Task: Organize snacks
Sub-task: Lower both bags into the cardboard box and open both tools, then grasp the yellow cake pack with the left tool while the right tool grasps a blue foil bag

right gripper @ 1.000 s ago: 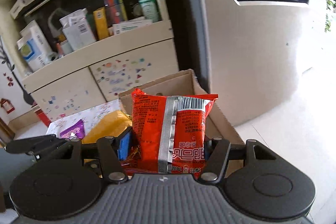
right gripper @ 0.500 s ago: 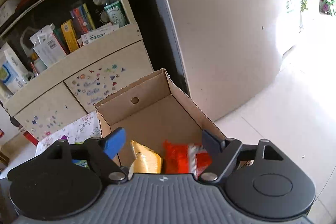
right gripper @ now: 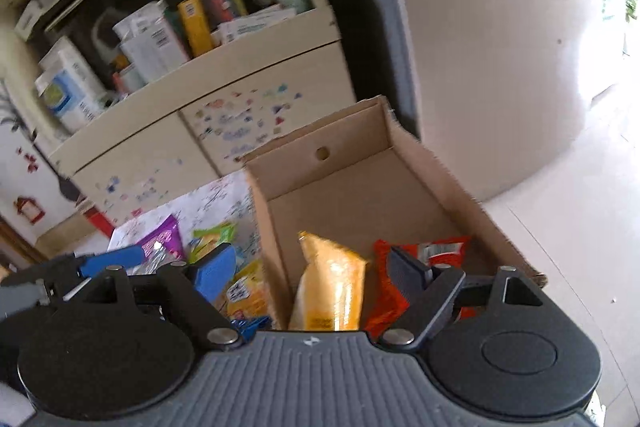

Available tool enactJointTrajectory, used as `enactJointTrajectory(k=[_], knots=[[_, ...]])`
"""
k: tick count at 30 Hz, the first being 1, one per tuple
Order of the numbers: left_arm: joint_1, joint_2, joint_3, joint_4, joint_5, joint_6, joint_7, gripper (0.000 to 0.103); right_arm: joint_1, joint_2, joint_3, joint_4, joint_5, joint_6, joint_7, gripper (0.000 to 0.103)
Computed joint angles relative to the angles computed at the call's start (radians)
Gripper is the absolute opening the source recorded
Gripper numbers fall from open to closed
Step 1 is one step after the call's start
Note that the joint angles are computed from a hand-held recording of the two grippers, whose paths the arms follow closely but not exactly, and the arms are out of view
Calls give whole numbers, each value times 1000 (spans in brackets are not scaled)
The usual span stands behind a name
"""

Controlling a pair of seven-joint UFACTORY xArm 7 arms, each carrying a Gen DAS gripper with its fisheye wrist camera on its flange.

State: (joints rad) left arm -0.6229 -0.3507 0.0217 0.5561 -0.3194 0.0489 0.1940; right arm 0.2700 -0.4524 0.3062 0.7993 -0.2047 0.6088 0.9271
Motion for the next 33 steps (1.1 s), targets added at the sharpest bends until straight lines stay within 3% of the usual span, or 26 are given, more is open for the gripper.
enactJointTrajectory(k=[6,21,27,33], knots=[[99,-63,-37,-35,67,50,-21,88,54,27,-12,12,45,-17,-67,89],[222,-142,-13,-104,108,193,0,89,192,114,-47,55,244,-8,-278,90],[252,-128,-4,-104,75,269,-11,89,223,151,-33,77,281,26,-324,90],[286,-73,-18,-84,10,337,-87,89,247,188,-24,91,309,68,-340,91]])
